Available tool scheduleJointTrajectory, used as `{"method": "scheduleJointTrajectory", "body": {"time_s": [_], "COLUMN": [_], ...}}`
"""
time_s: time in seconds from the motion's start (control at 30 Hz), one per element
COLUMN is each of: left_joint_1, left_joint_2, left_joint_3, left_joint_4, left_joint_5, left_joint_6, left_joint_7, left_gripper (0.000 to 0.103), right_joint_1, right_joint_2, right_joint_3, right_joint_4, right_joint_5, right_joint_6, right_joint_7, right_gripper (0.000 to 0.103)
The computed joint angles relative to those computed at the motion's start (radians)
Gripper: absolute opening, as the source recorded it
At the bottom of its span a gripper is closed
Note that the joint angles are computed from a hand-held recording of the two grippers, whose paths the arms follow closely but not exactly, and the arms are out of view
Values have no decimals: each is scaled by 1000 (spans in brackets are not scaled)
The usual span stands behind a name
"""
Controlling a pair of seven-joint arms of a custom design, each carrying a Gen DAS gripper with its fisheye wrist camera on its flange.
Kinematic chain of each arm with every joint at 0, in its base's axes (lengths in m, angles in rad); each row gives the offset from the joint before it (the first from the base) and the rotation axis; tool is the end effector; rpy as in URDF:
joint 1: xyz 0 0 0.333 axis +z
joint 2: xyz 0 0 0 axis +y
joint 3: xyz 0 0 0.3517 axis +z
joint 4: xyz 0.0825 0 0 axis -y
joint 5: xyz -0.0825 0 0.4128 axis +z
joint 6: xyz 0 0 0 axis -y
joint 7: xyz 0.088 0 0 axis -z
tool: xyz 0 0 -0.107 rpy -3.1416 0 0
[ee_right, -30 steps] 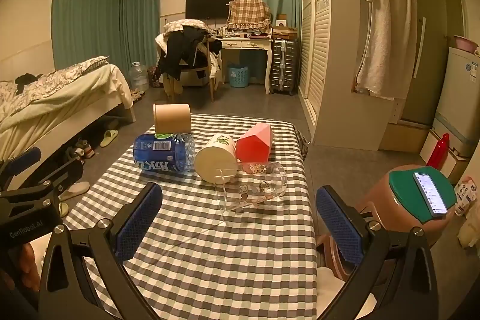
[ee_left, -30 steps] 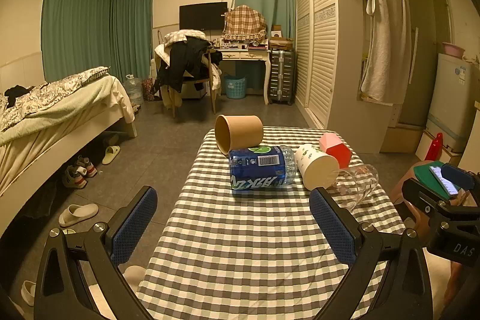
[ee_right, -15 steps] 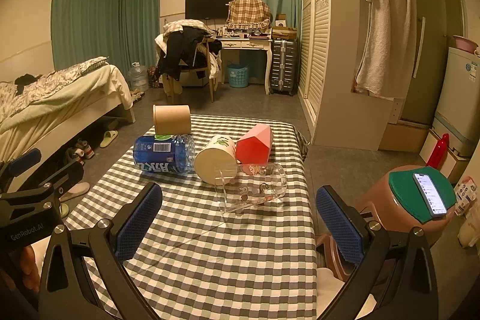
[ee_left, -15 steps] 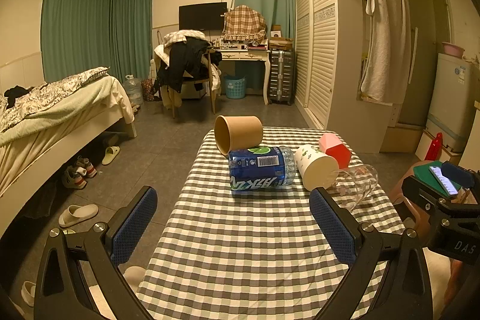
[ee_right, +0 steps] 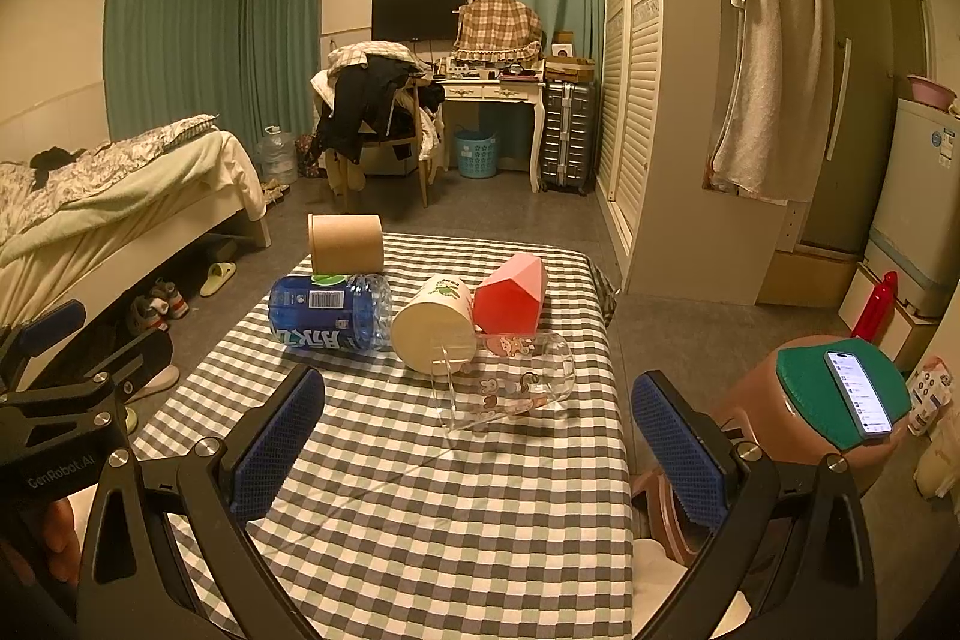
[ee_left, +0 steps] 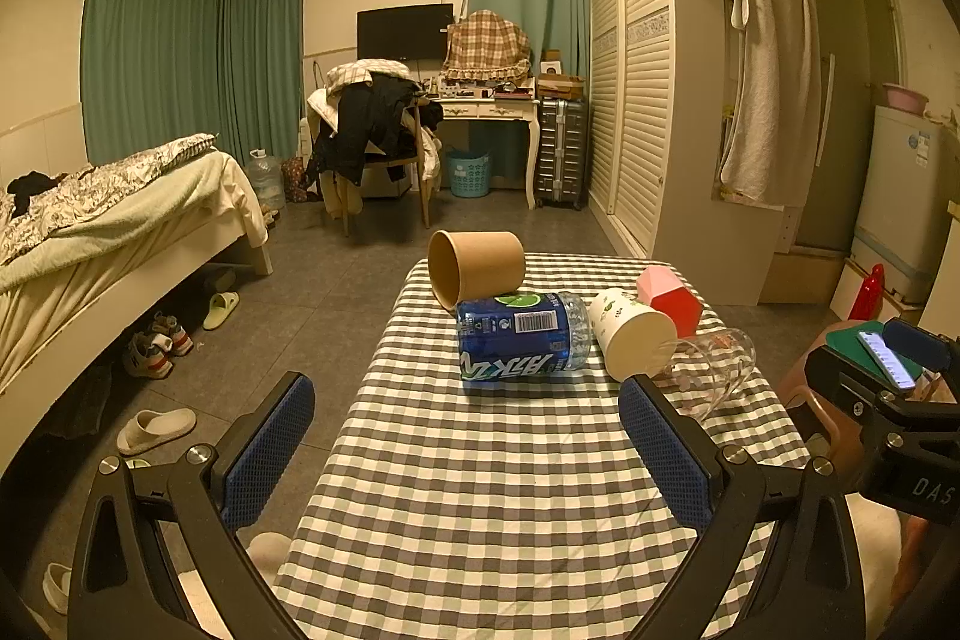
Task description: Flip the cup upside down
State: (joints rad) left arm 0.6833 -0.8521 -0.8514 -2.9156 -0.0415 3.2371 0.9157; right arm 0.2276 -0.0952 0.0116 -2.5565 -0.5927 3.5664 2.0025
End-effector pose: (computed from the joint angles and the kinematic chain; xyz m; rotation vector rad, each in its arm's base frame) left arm 0.3640 -0.0617 0.4504 -1.7861 1.1662 -0.7035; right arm 0.4607 0.1839 0.4391 -1.8452 1.1049 -0.6276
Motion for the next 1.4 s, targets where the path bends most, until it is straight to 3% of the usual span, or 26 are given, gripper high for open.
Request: {"method": "scheduleJointTrajectory", "body": {"time_s": [1.13,1.4], "left_joint_1": [2,8], "left_joint_2": [2,51], "left_joint_3": [-19,-7], "left_joint_4": [-1,8], "left_joint_5": [5,11], "left_joint_6": [-1,14], "left_joint_7": [-17,-1], "left_gripper": [103,103], "right_joint_1": [6,4], "right_joint_2": [-7,-4], "right_joint_3": [-5,6], "right_joint_4": [-1,0], "right_joint_5": [-5,24], "right_joint_6": [-11,-24], "right_joint_7": [8,-15], "right_gripper": [103,103]}}
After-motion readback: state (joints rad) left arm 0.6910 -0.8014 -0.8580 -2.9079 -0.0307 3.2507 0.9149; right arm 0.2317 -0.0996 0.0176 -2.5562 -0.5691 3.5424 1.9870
